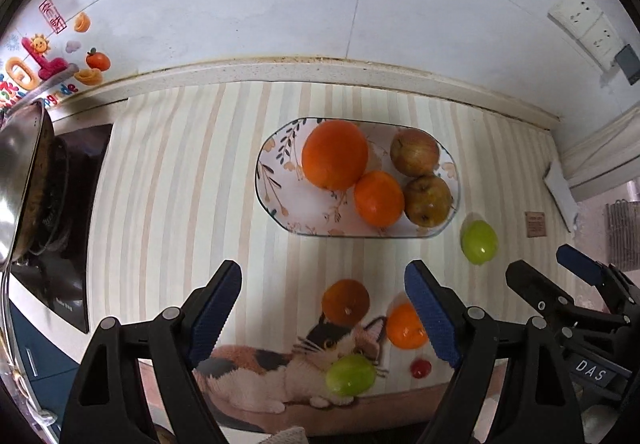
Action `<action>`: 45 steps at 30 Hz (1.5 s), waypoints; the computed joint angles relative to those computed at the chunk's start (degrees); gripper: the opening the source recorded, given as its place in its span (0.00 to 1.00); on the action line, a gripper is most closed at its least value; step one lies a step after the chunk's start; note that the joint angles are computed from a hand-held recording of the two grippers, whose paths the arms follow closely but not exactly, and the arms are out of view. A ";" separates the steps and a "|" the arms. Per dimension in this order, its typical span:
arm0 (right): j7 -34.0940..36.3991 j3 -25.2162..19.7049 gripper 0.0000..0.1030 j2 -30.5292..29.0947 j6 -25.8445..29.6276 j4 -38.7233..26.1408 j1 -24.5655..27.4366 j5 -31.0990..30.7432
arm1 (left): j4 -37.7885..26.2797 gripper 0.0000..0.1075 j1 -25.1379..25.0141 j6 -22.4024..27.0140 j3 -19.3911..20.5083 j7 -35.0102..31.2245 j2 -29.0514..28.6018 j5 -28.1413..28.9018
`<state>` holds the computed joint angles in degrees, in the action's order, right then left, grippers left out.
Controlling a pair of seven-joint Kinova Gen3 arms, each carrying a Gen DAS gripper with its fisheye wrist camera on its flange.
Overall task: Organize fruits
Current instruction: 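Lift both open grippers away from the plate, then grasp the green apple with the left gripper while the right gripper grasps a mandarin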
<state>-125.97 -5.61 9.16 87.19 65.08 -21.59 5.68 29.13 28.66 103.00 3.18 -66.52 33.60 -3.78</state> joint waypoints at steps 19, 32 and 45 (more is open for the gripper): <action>-0.64 -0.93 0.92 -5.32 -5.10 8.82 2.11 -8.61 | 20.84 0.77 -0.40 -7.40 2.35 2.31 -9.84 0.01; 3.45 0.54 0.69 -4.22 -12.55 24.96 7.73 -19.08 | 33.68 0.77 -0.04 -11.44 6.74 -4.70 -3.84 7.45; 5.54 -0.04 0.69 -0.94 -13.85 25.63 7.48 -20.15 | 35.75 0.54 3.70 -14.70 3.35 -3.88 -4.06 0.12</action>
<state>-120.43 -5.65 8.22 73.33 90.71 -14.11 -14.47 64.87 32.36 88.31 6.53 -70.41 29.53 -3.66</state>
